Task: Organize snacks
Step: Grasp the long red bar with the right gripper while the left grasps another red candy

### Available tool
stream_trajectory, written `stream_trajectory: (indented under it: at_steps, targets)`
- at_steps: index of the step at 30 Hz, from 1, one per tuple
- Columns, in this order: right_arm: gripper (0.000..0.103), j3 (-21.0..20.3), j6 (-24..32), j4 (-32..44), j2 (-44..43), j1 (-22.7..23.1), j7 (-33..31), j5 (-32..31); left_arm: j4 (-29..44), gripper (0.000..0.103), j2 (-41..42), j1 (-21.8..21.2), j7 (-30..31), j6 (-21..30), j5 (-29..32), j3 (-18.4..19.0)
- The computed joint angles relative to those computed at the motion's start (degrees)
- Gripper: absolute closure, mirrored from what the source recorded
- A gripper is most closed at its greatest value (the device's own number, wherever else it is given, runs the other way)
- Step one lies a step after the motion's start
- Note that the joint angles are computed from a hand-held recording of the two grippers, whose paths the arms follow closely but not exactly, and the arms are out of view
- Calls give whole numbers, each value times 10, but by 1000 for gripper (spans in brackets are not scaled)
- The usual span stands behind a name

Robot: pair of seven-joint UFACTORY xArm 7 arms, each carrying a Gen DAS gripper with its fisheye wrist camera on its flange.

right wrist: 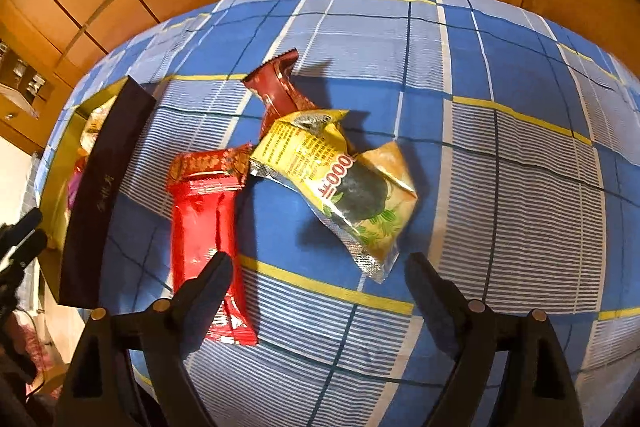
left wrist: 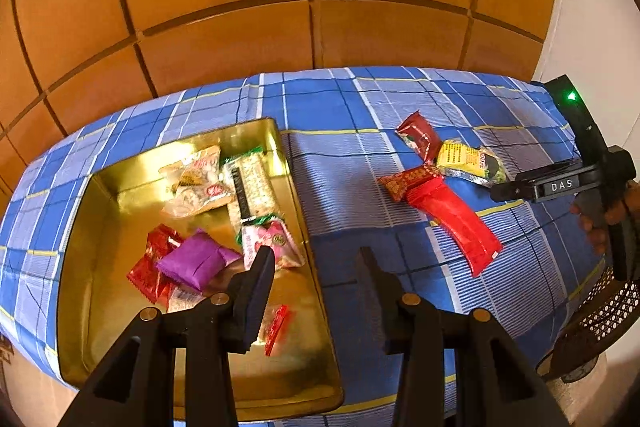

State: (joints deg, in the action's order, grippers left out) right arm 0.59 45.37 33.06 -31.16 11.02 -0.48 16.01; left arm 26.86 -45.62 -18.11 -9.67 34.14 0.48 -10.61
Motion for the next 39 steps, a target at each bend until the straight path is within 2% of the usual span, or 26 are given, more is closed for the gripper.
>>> stream_trajectory:
  at_steps: [4, 9, 12, 15, 18, 24, 27, 29, 31, 34, 37, 39]
  targets:
    - [14, -5, -9, -1, 7, 8, -7, 15, 15, 60, 23, -7, 6, -4, 1, -3]
    - [8, -12, -13, -1, 13, 30, -27, 53, 22, 60, 40, -18, 15, -8, -8, 4]
    - [7, -4, -22, 1, 22, 41, -37, 64, 23, 60, 44, -21, 20, -11, -12, 6]
    - [3, -5, -39, 1, 30, 56, -52, 89, 25, 60, 49, -27, 30, -14, -20, 12]
    - [2, 0, -64, 3, 42, 74, -71, 111, 29, 60, 58, -29, 35, -18, -25, 13]
    - [2, 23, -102, 5, 70, 85, -69, 92, 59, 60, 106, -37, 62, -27, -37, 20]
    - [16, 52, -105, 2, 74, 73, -43, 36, 90, 60, 145, -50, 94, -21, -50, 30]
    - [57, 85, -91, 2, 62, 51, 3, -40, 114, 60, 175, -56, 117, -7, -60, 35]
    - [60, 74, -61, 3, 49, 51, 34, -45, 140, 60, 209, -63, 148, 10, -78, 42]
    - [57, 76, -2, -7, 15, 40, 87, -71, 190, 60, 273, -71, 197, 41, -114, 46]
    - [54, 65, 23, -30, -28, 53, 108, -55, 224, 60, 322, -58, 196, 46, -99, 21]
    - [52, 62, 20, -49, -53, 59, 122, -45, 245, 60, 350, -55, 199, 49, -99, 12]
